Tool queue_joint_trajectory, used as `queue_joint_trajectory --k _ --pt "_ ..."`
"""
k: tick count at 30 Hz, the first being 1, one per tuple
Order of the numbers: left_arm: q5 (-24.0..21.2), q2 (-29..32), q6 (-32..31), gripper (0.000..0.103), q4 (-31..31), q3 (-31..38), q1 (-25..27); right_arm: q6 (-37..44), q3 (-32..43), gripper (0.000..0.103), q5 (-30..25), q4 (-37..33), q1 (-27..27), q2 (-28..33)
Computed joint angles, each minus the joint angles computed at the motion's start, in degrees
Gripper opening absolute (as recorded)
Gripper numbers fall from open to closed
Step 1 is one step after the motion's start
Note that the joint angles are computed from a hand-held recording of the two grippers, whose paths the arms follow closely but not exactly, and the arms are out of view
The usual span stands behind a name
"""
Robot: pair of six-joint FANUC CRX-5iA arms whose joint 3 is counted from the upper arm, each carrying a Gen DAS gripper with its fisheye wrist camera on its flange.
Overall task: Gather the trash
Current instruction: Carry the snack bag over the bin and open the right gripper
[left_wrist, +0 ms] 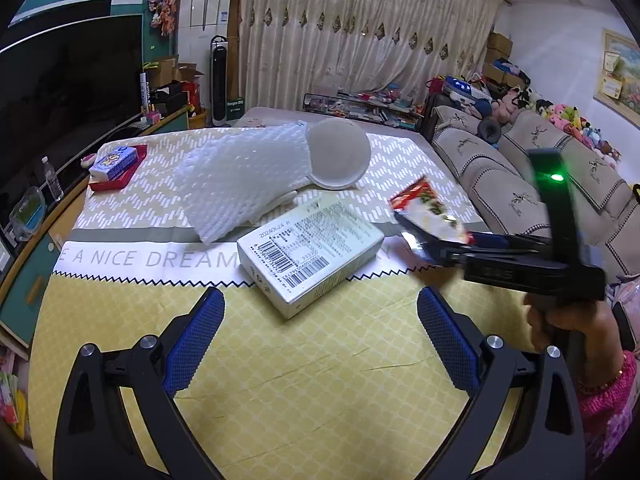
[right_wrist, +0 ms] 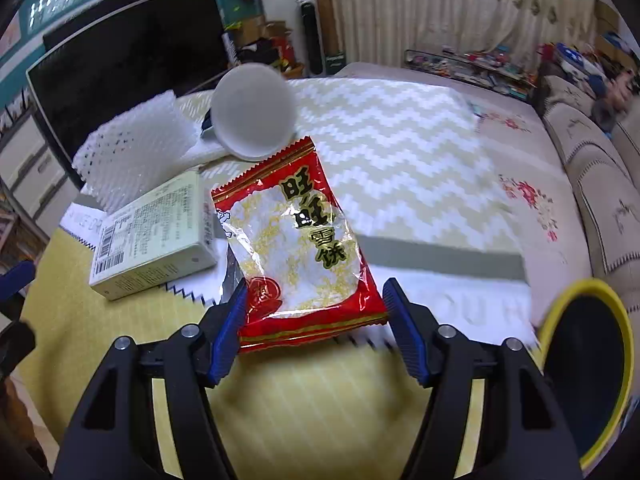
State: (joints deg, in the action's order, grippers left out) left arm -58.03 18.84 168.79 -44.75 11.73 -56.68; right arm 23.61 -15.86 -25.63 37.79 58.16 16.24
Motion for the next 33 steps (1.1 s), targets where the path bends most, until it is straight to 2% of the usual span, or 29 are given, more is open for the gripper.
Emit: queue_joint_trajectory --k 6,11,15,18,23,24,26,33 --pt "-0.6 0.8 -1.5 0.096 -0.1 1.0 -0.5 -16.1 -11.1 0.063 1.8 13.4 -1.3 -7.9" --pt "-0.4 1.3 -2.3 0.096 0.3 1.4 -0.4 -26.8 -19.0 0.063 -3.1 21.0 -3.2 -14.5" --pt "0.1 1.8 -2.9 0.096 1.4 1.5 0.0 -31.1 -22.1 0.063 -10.7 20.5 -4.7 -16.8" --pt "0.1 2.3 -3.7 0.096 2.2 1.8 0.5 -32.6 -23.4 0.063 -14.0 18.9 -6.1 -16.9" --pt "-0.4 2.8 -3.6 0.096 2.5 2.1 0.8 -31.9 -23.5 0.065 -14.2 16.4 -8.0 -15.0" --pt "-0.4 2.9 -3.6 0.096 2.6 2.0 0.9 -32.3 -23.6 0.072 -13.7 16.3 -8.6 -14.5" --pt "-0.5 3.2 -3.8 0.096 3.0 2.1 1.1 -33.4 -23.7 0.079 -13.4 16.8 -9.0 -14.0" --pt "1.6 4.0 -5.6 0.096 5.6 1.8 2.5 -36.3 -24.6 0.080 -13.8 20.2 -9.0 -14.4"
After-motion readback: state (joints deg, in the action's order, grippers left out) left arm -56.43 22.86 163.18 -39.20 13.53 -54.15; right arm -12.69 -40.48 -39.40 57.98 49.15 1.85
